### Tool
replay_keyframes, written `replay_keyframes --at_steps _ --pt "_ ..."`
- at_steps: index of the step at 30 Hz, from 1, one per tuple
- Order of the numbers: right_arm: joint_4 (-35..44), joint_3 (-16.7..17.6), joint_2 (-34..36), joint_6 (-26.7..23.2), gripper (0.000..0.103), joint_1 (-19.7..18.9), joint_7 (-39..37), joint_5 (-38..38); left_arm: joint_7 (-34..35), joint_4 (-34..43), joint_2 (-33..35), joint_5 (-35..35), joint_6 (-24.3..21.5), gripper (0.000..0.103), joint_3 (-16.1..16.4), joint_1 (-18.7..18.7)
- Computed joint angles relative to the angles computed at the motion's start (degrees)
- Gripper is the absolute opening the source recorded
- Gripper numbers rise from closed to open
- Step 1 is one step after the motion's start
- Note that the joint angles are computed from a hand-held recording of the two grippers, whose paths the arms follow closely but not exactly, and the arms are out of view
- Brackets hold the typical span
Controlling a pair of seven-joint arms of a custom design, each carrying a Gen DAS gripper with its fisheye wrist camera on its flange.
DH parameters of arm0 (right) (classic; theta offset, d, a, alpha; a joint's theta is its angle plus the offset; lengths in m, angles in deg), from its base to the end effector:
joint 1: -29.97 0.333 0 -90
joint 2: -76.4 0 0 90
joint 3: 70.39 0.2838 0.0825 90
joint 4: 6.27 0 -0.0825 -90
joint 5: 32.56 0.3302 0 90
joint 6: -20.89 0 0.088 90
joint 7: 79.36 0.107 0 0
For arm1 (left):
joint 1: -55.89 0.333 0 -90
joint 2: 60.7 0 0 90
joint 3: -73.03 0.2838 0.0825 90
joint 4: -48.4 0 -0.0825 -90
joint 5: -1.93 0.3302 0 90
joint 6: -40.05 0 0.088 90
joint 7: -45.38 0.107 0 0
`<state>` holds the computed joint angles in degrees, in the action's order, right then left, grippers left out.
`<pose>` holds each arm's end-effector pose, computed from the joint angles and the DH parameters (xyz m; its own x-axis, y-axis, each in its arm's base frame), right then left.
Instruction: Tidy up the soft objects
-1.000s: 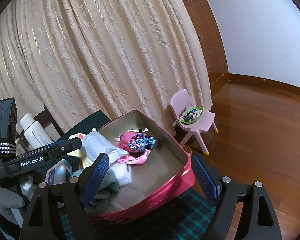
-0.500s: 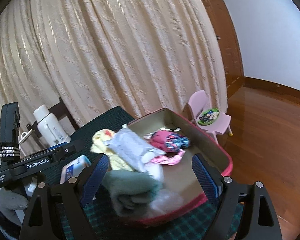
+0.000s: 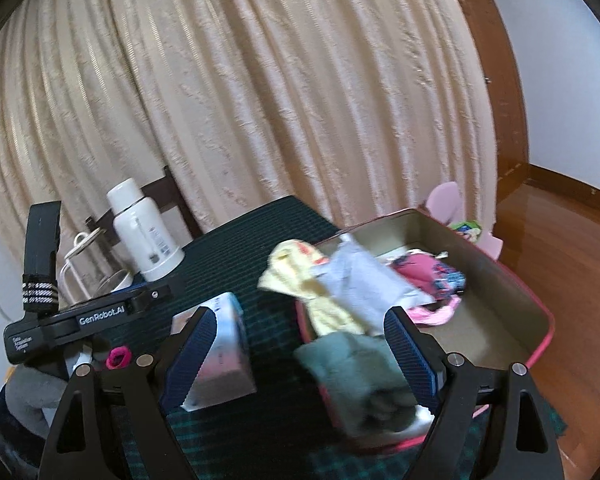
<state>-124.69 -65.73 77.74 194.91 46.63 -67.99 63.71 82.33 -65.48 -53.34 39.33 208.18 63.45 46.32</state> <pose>0.5055 0.1155 0.4578 0.2871 -0.9046 -0.3151 -0.5676 0.1043 -0.8167 0.5312 -0.2215 0.4848 -0.0521 -0.9866 0.1545 -0.6615 -0.0818 -0.7454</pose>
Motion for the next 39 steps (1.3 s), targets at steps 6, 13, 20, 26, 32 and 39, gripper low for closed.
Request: replay_keyframes --at_steps 6,13,20,26,32,39 --pt "0.3 1.1 0.6 -1.8 0.089 1.3 3.0 -4.6 -3.8 -4.6 -4.1 3.3 0.7 0.075 1.6 1.8" --pt "0.6 2.3 1.0 -3.4 0.089 3.0 4.7 -8.4 -6.4 -9.6 -8.2 4.9 1.5 0.075 2.1 4.9" --pt "1.2 3.2 1.8 -4.1 0.089 4.6 7.0 -12.4 -7.5 -15.2 -12.1 5.4 3.3 0.075 2.7 7.8" --pt "1.5 4.3 2.7 -4.4 0.089 5.9 9.5 -16.3 -8.5 -20.7 -16.1 5.3 4.9 0.075 3.1 10.5" --pt "2.4 5.3 4.1 -5.1 0.089 7.3 13.4 -21.2 -9.7 -27.0 -21.3 5.5 5.7 0.075 3.7 13.6" --pt "2.9 6.5 5.6 -5.5 0.089 8.7 16.9 -26.1 -9.6 -34.2 -27.0 4.5 6.2 0.075 5.3 17.5"
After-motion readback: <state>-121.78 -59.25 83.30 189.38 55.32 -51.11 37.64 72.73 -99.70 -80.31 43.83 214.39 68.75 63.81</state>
